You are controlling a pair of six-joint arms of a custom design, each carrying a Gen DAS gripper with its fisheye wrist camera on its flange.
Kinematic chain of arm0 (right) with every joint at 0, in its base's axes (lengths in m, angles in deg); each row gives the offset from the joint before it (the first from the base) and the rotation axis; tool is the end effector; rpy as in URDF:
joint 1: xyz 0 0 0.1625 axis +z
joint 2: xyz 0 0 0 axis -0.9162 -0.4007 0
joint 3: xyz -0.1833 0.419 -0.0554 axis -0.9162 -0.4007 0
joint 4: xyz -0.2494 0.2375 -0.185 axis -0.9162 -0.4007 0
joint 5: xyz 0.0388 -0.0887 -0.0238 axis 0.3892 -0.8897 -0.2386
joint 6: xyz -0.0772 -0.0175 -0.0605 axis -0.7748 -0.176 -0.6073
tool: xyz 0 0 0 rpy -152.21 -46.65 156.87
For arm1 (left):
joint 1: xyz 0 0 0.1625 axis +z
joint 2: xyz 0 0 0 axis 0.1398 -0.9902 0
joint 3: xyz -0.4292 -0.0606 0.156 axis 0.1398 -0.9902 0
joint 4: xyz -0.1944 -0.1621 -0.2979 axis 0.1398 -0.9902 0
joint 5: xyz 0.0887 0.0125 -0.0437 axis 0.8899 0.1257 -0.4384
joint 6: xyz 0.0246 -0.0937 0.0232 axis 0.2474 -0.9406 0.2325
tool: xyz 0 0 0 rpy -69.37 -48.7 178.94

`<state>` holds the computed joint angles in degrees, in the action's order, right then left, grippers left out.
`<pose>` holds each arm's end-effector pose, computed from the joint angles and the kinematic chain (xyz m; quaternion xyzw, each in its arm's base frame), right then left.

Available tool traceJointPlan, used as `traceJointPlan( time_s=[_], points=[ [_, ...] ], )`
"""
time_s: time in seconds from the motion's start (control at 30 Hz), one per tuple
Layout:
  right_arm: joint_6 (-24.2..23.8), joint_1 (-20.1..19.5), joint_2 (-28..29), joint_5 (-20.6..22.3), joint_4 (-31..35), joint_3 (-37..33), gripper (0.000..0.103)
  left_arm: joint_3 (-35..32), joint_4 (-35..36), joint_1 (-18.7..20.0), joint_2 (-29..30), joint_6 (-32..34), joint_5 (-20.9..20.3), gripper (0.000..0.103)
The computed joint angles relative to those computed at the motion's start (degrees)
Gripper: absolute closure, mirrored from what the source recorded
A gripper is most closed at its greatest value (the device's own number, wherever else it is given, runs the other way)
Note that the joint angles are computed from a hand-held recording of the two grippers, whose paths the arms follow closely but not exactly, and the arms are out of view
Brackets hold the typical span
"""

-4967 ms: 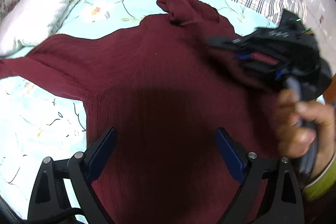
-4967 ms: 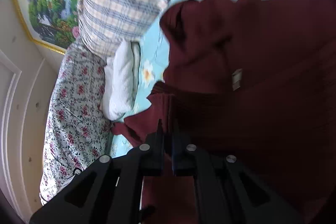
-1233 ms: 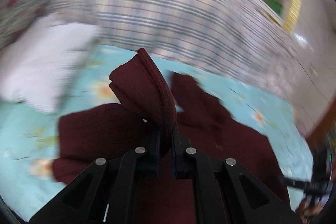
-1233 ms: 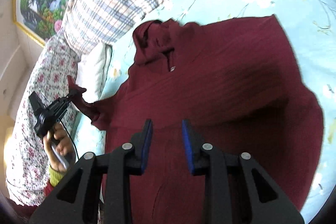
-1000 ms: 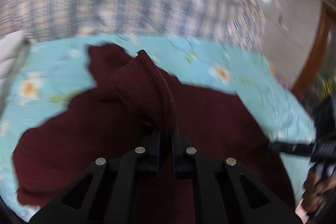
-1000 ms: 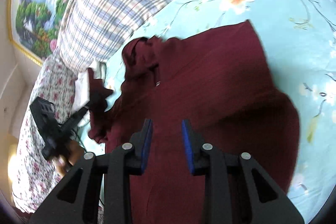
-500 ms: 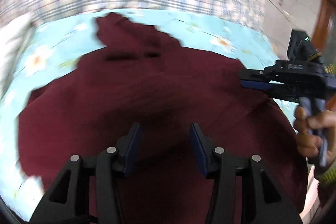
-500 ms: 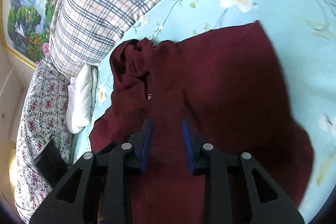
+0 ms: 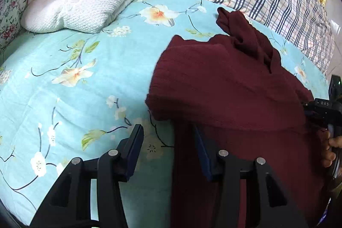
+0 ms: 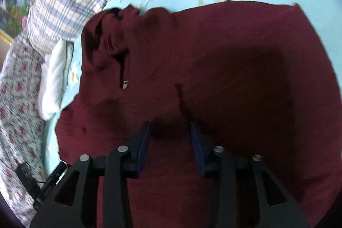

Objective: Fold large clothes

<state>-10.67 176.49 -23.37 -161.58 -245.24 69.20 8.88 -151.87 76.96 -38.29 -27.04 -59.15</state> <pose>0.3013 -0.5921 -0.0790 -0.1643 -0.9079 0.3638 0.1278 0.0980 -0.7210 0.3602 0.3319 0.9041 -0.1839 0.1967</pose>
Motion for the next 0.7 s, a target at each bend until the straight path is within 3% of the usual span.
traceJointPlan(
  time_s=[0.03, 0.1, 0.23, 0.33, 0.4, 0.47, 0.7],
  points=[
    [-0.77, -0.09, 0.11, 0.77, 0.37, -0.54, 0.097, -0.17, 0.49, -0.04, 0.11, 0.08, -0.13, 0.054],
    [-1.86, -0.04, -0.24, 2.67, -2.16, -0.12, 0.096, 0.26, 0.26, -0.49, 0.14, 0.88, -0.38, 0.054],
    [-6.4, 3.2, -3.26, -2.67, -18.4, 4.64, 0.097, 1.09, -1.14, -1.95, 1.26, 2.14, 0.8, 0.054],
    [-7.15, 4.77, -5.39, -11.54, -24.73, 8.3, 0.097, 1.13, -1.97, -2.69, 2.24, 2.11, 2.16, 0.054],
    [-5.08, 4.2, -6.42, -13.55, -24.99, 10.73, 0.097, 1.24, -2.89, -3.11, 2.84, 2.15, 3.69, 0.054],
    [-1.13, 2.18, -7.09, -9.87, -23.84, 13.68, 0.097, 1.58, -5.18, -3.37, 3.51, 2.9, 5.36, 0.053],
    [-0.68, 2.02, -5.76, -8.76, -21.53, 12.72, 0.097, -0.23, -5.69, -2.22, 4.03, 0.09, 5.42, 0.052]
  ],
)
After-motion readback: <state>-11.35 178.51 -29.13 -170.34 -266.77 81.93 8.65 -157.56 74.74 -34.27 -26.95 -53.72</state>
